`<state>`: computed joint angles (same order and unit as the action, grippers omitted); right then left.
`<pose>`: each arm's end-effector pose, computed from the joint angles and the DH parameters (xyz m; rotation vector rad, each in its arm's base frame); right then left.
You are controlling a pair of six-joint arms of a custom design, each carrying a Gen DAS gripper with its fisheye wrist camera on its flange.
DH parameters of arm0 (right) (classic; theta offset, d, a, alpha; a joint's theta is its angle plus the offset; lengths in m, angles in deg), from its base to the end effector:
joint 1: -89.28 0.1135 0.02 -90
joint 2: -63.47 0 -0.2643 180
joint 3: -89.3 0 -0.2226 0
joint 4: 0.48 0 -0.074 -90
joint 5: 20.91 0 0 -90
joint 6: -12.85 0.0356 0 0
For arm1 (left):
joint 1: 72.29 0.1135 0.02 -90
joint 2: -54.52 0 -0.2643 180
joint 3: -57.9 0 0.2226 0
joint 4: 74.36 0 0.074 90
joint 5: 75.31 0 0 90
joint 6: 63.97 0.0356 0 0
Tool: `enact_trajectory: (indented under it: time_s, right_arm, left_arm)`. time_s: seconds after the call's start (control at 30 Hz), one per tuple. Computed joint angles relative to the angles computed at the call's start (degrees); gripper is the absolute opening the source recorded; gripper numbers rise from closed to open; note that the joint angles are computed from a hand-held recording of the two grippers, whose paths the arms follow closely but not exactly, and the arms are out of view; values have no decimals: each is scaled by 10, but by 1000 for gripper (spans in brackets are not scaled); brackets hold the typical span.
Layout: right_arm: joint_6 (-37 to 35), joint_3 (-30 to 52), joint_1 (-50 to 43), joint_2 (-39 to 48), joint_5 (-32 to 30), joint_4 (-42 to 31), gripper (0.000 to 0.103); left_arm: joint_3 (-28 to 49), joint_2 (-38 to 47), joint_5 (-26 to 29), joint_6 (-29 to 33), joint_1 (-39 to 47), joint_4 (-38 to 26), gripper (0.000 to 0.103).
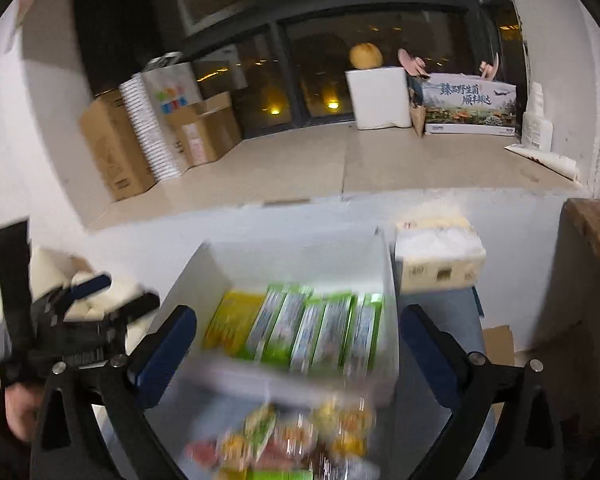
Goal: Organize snacks
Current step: 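Lower both green packs into the white box and open both tools, then grasp a green seaweed pack with the right tool while the left tool grasps another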
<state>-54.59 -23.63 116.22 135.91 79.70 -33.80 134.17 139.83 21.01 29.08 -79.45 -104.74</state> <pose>0.2231 0.1060 0.2765 0.0142 2.2453 0.2619 0.2999 -0.0416 0.2725 0.2596 2.2440 -0.1628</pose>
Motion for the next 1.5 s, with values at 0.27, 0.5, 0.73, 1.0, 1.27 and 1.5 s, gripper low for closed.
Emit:
enact_trajectory:
  time_s: [0.27,0.5,0.73,1.0,1.27,1.5]
  right_arm:
    - [238,-226,267,-27,136,-2,103]
    - [244,-228,280,85,138,41,103]
    - [228,-233,271,128,124,70,103]
    - [198,-236,253,172,109,140,103]
    - [205,-267,243,146,94,168,71]
    - [217,-266,273,101,112,138,69]
  left_arm:
    - [-321,-325,107,7,101,-29,103]
    - [-419,-416,87,12,71,-69,103]
    - [-425,-414,60,-11,16,-59,103]
    - [-429,-398,64,-6,29,-49,103]
    - [-433,-395,63,-6,21,-46,103]
    - [-431,-385,64,-4,22,-42,103]
